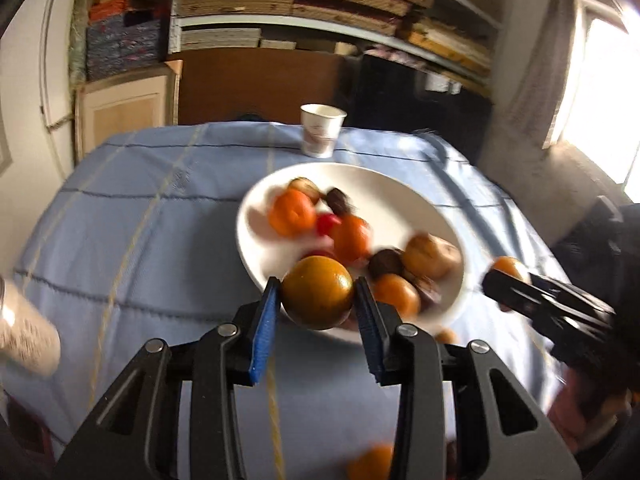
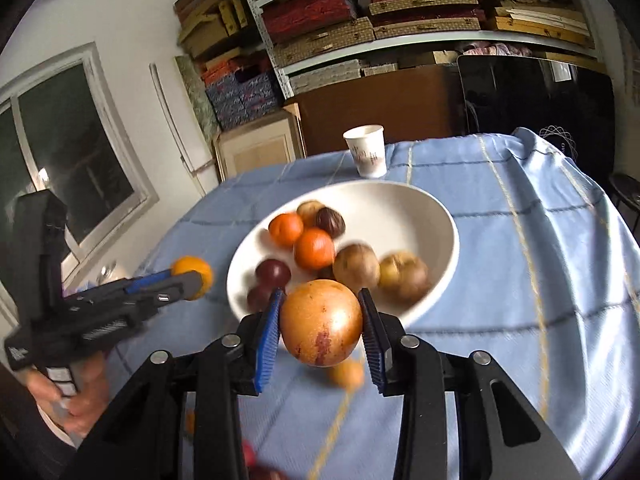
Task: Organize fruits
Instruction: 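Carry the yellow fruit and orange in both tools over the plate, then open both tools to drop the yellow fruit and orange onto the plate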
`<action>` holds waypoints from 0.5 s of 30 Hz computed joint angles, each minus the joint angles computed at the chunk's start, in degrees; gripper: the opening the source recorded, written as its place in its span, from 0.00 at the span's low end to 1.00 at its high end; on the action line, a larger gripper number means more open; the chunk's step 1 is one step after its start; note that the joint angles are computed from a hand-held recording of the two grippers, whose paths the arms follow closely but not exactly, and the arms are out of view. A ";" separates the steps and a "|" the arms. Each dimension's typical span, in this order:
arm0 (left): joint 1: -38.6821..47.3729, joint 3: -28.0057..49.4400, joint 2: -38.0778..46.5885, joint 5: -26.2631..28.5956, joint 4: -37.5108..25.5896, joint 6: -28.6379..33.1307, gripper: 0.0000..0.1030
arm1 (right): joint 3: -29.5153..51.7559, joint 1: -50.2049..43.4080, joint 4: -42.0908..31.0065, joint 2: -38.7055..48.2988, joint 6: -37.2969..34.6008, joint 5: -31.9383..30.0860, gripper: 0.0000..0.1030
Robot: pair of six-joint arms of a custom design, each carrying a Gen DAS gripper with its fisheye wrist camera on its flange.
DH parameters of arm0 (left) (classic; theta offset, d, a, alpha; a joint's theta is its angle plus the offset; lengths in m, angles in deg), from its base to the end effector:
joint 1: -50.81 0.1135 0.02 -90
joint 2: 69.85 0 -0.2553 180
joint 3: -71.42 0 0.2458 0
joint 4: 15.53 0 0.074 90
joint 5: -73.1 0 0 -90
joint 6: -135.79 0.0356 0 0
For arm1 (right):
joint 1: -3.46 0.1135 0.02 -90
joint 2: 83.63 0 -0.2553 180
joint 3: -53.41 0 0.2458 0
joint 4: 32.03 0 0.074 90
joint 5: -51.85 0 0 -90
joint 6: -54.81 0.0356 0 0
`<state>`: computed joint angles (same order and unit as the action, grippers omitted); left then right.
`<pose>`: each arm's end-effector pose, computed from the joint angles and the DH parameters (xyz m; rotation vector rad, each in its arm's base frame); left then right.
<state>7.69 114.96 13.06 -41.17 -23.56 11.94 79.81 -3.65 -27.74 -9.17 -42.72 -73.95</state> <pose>0.1929 -0.1606 0.1326 -0.0063 2.3125 -0.1713 0.1913 -0.0029 0.1055 -0.3124 2.2062 0.5871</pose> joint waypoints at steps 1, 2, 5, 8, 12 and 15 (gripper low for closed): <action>1.73 1.67 2.10 0.87 0.15 0.84 0.36 | 0.92 2.93 3.29 2.39 1.91 2.67 0.37; 3.64 3.60 4.58 2.05 0.49 1.76 0.36 | 1.25 4.77 5.00 3.36 2.79 4.64 0.37; 7.08 7.87 10.11 3.08 0.61 2.97 0.36 | 4.00 8.73 10.49 9.22 5.34 8.66 0.37; 9.27 11.45 15.22 3.22 0.53 3.88 0.36 | 8.18 10.58 11.98 14.63 7.51 10.85 0.37; 10.67 13.37 18.29 3.85 1.24 4.87 0.36 | 12.29 10.93 12.70 20.42 7.97 11.35 0.37; 11.37 14.83 20.30 4.47 1.31 5.27 0.36 | 14.70 10.78 12.47 23.41 7.82 11.57 0.37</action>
<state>19.06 129.79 33.36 -36.71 -22.25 17.21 94.51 7.13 -15.28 14.24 -34.90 -62.39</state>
